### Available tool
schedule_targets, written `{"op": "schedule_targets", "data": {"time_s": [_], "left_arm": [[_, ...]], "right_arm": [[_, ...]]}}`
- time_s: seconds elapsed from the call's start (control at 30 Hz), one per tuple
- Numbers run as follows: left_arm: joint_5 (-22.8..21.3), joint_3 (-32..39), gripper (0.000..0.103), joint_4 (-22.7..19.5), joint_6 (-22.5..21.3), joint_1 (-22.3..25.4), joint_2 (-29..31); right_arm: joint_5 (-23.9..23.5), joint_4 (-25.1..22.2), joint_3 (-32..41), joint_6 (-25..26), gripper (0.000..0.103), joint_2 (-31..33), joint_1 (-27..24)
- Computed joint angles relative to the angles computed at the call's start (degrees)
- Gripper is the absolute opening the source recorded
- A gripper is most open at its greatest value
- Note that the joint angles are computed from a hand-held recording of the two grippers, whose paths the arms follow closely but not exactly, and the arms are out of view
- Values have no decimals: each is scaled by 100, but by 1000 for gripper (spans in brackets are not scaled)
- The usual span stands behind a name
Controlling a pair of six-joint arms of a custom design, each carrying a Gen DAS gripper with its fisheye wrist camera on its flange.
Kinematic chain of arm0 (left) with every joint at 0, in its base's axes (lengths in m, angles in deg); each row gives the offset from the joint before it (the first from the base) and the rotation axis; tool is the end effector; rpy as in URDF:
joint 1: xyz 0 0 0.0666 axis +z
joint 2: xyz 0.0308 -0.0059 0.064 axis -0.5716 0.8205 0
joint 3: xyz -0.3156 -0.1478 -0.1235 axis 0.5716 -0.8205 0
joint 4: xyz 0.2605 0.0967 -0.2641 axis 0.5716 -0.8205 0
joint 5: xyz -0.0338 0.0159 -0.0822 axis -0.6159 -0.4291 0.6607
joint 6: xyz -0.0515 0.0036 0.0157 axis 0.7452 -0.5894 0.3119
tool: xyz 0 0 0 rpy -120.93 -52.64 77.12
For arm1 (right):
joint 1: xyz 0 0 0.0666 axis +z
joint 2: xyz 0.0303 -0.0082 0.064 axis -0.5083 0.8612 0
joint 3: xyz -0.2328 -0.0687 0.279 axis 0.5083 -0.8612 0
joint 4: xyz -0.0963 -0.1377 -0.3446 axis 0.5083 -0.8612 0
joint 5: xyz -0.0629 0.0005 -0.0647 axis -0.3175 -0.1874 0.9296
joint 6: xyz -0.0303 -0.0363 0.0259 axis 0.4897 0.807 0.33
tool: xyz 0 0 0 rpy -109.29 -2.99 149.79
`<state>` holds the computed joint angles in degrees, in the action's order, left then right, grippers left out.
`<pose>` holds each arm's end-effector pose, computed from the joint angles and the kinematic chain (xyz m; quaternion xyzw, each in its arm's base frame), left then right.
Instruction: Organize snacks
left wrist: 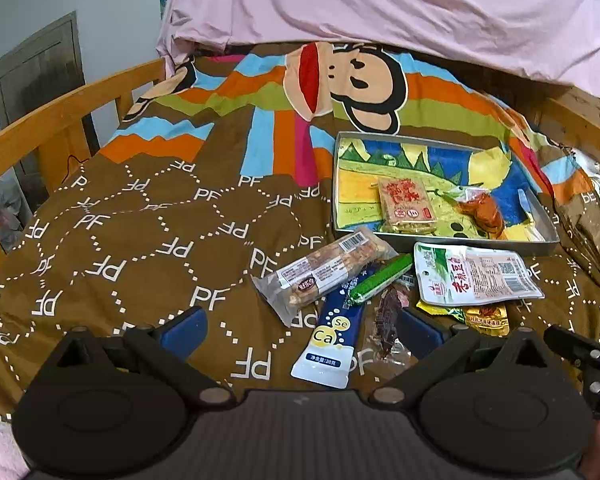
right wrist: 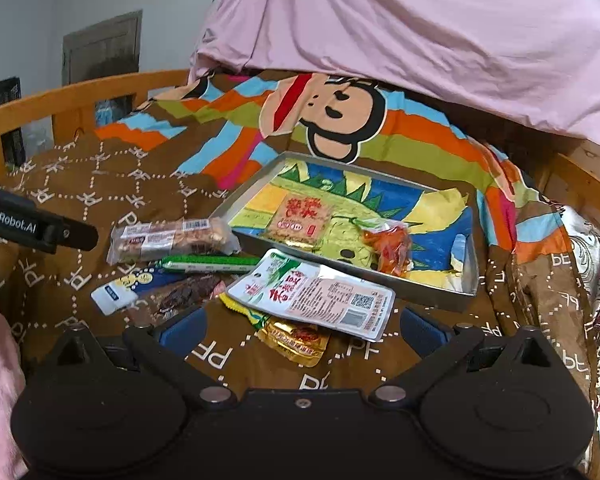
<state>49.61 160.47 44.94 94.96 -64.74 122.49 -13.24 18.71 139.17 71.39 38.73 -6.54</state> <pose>0.4801 -0.2652 0.3628 0.0650 0.9250 -0.0177 0.3739 0.4269 0.1807 0.3387 -0.0962 0.8936 0.0073 0.4384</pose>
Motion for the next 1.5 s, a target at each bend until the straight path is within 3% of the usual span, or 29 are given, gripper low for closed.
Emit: {"op": "schedule_targets", "data": {"time_s": [0.47,0.57,0.67,0.83,1.03,1.2,1.3,1.5], "left_arm": [[1038,1216,103,-977,-590,182,937],[1170,1540,103,-1146,-816,205,1205],[1583,1843,102,-1355,-1128,269,1449],[2428,2422,103,-1734,-1854,385,1871],[3108,3123,102,-2076,-2462,453,2477],[3285,3573,102,-2408,-2822,462,2867],[3303,3956,102,-2676,-2792,455,3169],[3390,4121,101,-2651,-2964,479,3314]], "right_arm": [[-153,-495,363,-106,102,387,-152],[-228,-592,492,41,102,525,-213],[-375,-672,641,419,102,677,-310],[-1151,-792,975,1247,102,1032,-640],[-1914,-890,1435,2259,102,1620,-969],[-2702,-1222,1926,2449,102,2126,-1283],[-3166,-1496,2283,2488,102,2465,-1442],[-3613,-1733,2694,2326,102,2817,-1637]]}}
